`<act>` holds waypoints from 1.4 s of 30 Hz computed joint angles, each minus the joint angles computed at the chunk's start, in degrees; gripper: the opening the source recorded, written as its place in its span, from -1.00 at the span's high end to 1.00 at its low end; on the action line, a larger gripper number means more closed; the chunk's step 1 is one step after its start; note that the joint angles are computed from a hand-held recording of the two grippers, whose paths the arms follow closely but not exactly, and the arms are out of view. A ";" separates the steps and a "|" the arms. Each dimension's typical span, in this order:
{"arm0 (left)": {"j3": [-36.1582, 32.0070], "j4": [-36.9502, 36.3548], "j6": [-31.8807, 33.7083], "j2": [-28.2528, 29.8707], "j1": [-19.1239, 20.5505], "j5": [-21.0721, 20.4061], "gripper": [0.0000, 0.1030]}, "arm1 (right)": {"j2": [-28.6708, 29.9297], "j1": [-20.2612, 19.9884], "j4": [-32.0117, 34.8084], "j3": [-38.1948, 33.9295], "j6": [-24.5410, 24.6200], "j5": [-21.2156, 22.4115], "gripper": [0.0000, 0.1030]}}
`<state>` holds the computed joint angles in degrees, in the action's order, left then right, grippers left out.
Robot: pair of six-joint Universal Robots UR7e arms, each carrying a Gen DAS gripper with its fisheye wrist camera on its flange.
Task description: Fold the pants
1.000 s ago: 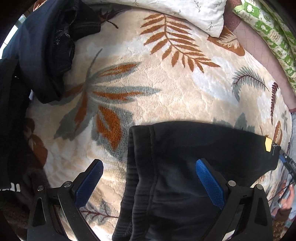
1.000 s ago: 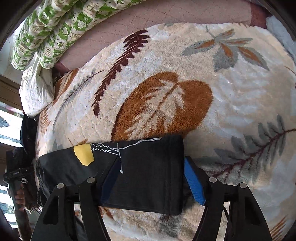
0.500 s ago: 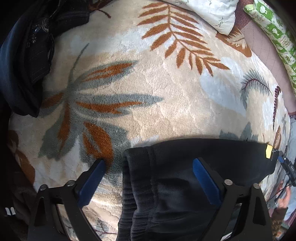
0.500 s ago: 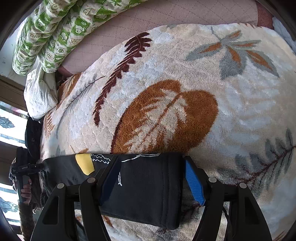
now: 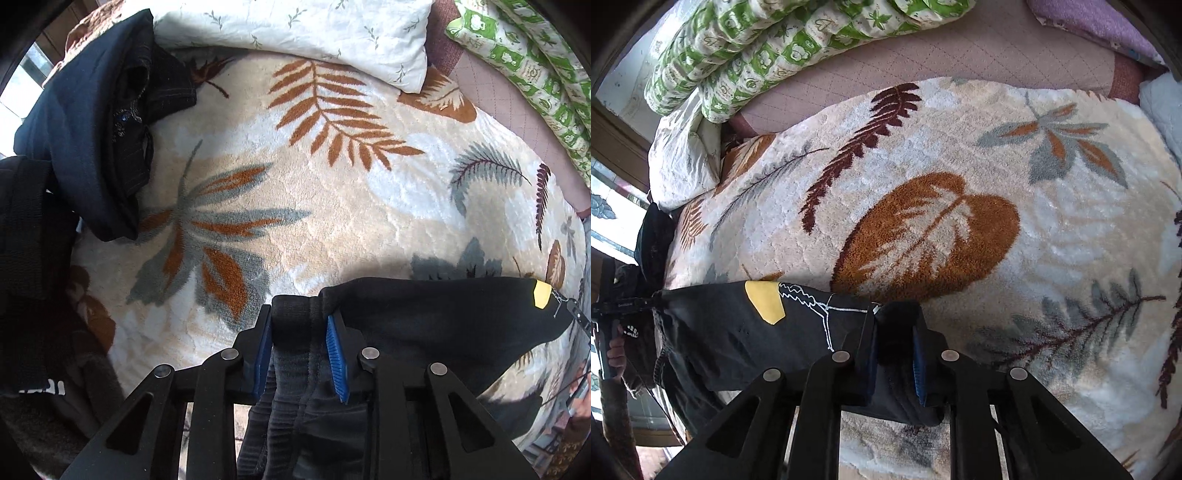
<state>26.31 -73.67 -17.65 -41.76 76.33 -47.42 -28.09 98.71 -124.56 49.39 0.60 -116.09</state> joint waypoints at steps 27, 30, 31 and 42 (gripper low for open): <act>57.69 -12.31 -8.34 -45.85 -11.92 3.66 0.48 | -28.70 6.53 -28.64 53.41 -5.50 0.08 0.73; 59.73 -10.80 -8.78 -46.76 -9.38 1.86 0.47 | -30.73 6.20 -31.51 58.84 -4.59 0.66 0.72; 60.20 -10.42 -9.05 -46.93 -8.63 1.14 0.47 | -31.17 6.05 -32.21 60.18 -3.99 0.68 0.71; 63.07 -9.35 -6.80 -52.10 -10.74 3.30 0.12 | -38.03 8.00 -35.29 65.97 4.61 -3.91 0.33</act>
